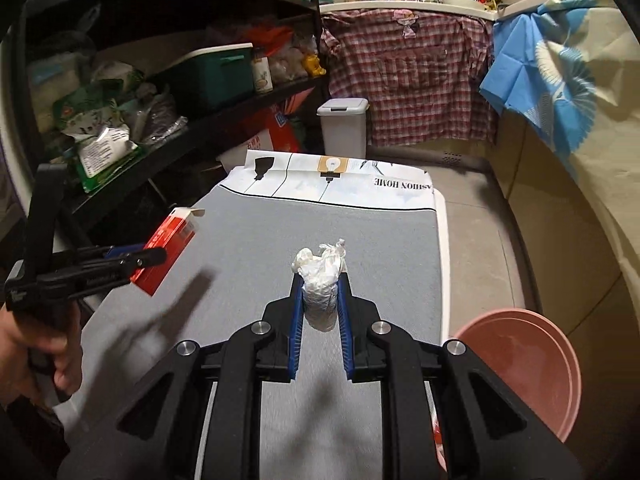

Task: Collect trash
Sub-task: 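Carry the red box with the left gripper while the right gripper carries the tissue over the bin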

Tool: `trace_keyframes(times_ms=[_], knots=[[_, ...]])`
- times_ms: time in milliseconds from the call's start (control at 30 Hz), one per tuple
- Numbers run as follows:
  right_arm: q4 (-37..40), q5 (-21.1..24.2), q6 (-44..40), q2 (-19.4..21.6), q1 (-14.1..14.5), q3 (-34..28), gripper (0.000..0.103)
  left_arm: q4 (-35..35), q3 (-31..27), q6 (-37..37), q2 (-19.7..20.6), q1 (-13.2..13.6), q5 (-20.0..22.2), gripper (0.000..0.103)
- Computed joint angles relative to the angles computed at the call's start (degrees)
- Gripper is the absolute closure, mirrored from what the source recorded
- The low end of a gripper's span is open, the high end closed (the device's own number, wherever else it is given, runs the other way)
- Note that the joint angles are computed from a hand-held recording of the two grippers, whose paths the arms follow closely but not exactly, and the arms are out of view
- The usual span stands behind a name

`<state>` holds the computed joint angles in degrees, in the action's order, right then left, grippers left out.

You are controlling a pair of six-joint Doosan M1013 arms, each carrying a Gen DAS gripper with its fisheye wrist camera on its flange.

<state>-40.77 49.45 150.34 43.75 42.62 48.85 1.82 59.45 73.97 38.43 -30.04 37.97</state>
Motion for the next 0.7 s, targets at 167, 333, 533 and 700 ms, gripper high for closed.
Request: trace_keyframes(times_ms=[167, 333, 533, 700], knots=[[-3.7, -0.7, 4.1, -3.8, 0.9, 5.4, 0.086, 0.0, 2.1, 0.1, -1.7, -0.5, -1.8, 0.069], [-8.4, 0.3, 8.7, -6.8, 1.7, 10.1, 0.086, 0.1, 3.5, 0.8, -2.8, -1.1, -3.0, 0.069], [-12.7, 1.0, 15.9, -10.0, 2.0, 15.7, 0.086, -0.1, 4.5, 1.5, -3.7, -1.6, -4.1, 0.069], [-14.3, 0.9, 21.4, -11.3, 1.8, 18.9, 0.086, -0.3, 5.4, 1.5, -4.2, -2.1, -4.7, 0.069]])
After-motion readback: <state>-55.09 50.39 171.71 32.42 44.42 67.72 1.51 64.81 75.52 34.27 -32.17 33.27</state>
